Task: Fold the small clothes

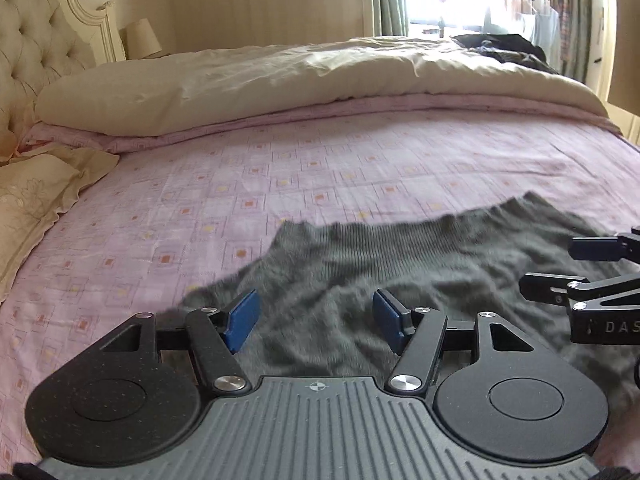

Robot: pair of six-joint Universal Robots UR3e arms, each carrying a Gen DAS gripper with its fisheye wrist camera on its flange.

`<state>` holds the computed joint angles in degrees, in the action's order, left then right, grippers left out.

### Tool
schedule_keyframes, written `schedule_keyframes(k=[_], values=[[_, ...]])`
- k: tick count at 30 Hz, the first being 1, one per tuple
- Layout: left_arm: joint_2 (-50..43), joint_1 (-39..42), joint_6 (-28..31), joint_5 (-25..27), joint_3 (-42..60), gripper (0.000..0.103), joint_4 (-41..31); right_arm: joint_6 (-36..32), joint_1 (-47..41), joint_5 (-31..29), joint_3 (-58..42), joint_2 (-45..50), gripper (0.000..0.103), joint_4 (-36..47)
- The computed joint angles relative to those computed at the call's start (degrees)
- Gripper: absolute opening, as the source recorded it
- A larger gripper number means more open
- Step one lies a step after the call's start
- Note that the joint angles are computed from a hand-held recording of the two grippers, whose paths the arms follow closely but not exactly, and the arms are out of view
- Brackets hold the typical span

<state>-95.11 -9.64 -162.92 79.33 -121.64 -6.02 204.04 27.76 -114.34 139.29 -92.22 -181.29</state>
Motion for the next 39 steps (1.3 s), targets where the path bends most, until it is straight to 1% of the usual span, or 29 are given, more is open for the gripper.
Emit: schedule_keyframes(k=[1,2,3,4,5,6,7,8,9,12,13,15,17,18,19,20,21,22,25,26,30,39], values=[[-0.1,0.3,0.5,0.3,-2.3,0.061,1.6,0.7,1.4,-1.7,0.7,2.1,0.078,-1.4],[-0.5,0.4,0.6,1.0,-4.0,0.061,2.9,1.1,2.8,-3.8,2.0,4.7,0.08,-5.2],[-1.2,0.7,0.6,1.7,-5.8,0.062,4.9,1.1,4.4,-6.3,4.1,8.3,0.084,-12.4],[-2.0,2.0,0.6,0.6,-9.4,0.068,10.8,1.1,5.6,-8.4,5.9,12.0,0.086,-19.2],[-3.1,3.9,1.0,-1.4,-13.3,0.071,18.2,1.3,6.1,-9.4,7.2,14.6,0.088,-24.4],[-4.5,4.9,1.4,-2.5,-16.3,0.074,24.2,1.6,6.1,-9.5,7.8,15.5,0.089,-26.3],[-5.8,5.9,1.5,-3.9,-18.1,0.076,28.5,1.6,6.1,-9.7,7.4,15.3,0.09,-25.6],[-7.3,6.9,1.0,-5.2,-19.5,0.076,32.5,1.3,6.0,-10.0,6.8,15.4,0.093,-24.6],[-7.7,6.9,0.7,-5.5,-19.7,0.076,33.6,1.3,5.9,-10.2,6.5,15.8,0.096,-24.3],[-8.6,6.0,0.3,-4.4,-18.8,0.08,34.0,0.8,4.0,-8.2,7.5,15.4,0.102,-25.5],[-8.8,6.0,0.3,-4.2,-19.4,0.081,35.0,0.6,3.2,-7.1,8.2,15.2,0.102,-26.4],[-9.9,4.6,0.1,-2.1,-18.9,0.083,36.1,0.5,2.8,-6.5,9.0,15.7,0.102,-28.1],[-11.1,2.7,-1.0,1.3,-17.6,0.091,36.4,0.7,3.1,-7.0,8.8,16.5,0.102,-28.8],[-11.5,2.0,-2.3,3.3,-16.6,0.101,35.2,0.7,3.2,-7.1,8.7,16.7,0.102,-28.8],[-11.1,3.0,-3.6,2.2,-16.2,0.103,33.1,0.9,3.5,-7.4,8.6,16.7,0.102,-28.5],[-10.1,4.6,-4.3,0.2,-16.2,0.103,31.0,1.0,3.5,-7.3,8.6,16.7,0.102,-28.6],[-9.2,6.8,-4.8,-2.9,-16.5,0.103,29.2,1.1,3.4,-7.2,8.7,16.8,0.102,-28.9],[-9.0,7.4,-4.9,-3.6,-16.8,0.103,29.3,1.1,3.3,-7.1,8.9,16.9,0.102,-29.3],[-10.2,4.9,-4.5,0.0,-16.7,0.103,31.7,1.2,3.3,-7.0,9.1,16.9,0.102,-29.4],[-10.3,4.6,-4.5,0.5,-16.6,0.103,31.8,1.2,3.2,-6.8,9.3,16.8,0.102,-29.7],[-9.8,5.7,-4.7,-1.1,-17.1,0.103,31.4,1.3,2.9,-6.5,9.6,16.7,0.102,-30.1],[-9.9,5.3,-5.1,-0.4,-17.2,0.103,31.7,1.4,3.1,-6.7,9.5,16.6,0.102,-30.0]])
